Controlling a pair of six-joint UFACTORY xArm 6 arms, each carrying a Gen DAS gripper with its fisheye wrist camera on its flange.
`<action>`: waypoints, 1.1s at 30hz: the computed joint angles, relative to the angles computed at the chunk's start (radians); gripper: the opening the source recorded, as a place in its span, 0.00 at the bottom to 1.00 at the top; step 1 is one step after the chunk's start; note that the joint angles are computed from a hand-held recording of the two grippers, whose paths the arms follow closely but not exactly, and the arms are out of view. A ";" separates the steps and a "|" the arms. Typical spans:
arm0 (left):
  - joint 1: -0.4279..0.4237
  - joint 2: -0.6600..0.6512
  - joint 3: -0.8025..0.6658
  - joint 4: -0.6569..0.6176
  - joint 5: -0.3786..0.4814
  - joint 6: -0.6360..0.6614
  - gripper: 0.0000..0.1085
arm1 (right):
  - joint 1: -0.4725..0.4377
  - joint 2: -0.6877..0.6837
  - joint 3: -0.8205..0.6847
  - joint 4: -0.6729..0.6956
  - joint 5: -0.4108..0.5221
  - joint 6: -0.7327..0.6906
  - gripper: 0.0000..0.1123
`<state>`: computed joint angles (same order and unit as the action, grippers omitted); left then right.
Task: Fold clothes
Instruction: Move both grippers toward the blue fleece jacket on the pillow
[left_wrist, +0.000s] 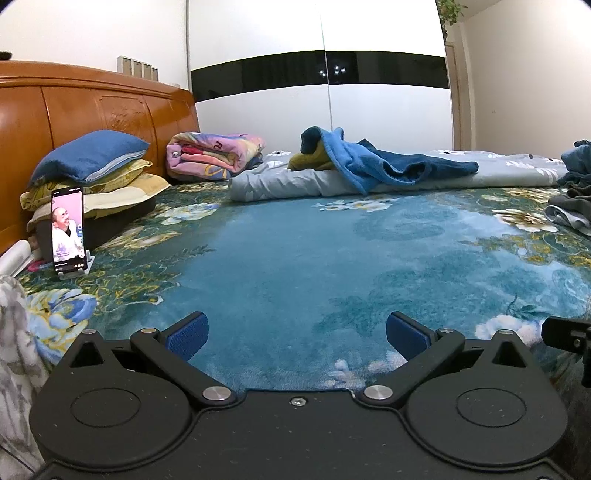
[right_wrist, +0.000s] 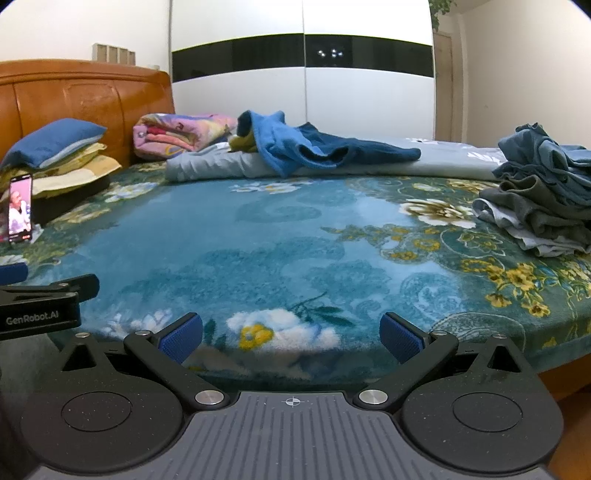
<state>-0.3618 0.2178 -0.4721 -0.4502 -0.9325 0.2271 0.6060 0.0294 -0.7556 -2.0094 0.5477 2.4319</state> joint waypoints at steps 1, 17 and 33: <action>0.000 0.000 0.001 0.003 -0.002 -0.004 0.94 | 0.000 0.001 0.000 -0.001 0.000 0.001 0.92; 0.009 -0.013 -0.008 0.031 0.048 -0.009 0.94 | -0.003 0.001 -0.009 0.000 -0.018 0.006 0.92; 0.193 0.235 -0.556 0.393 0.308 -0.224 0.94 | -0.224 0.230 -0.385 -0.160 -0.173 0.018 0.91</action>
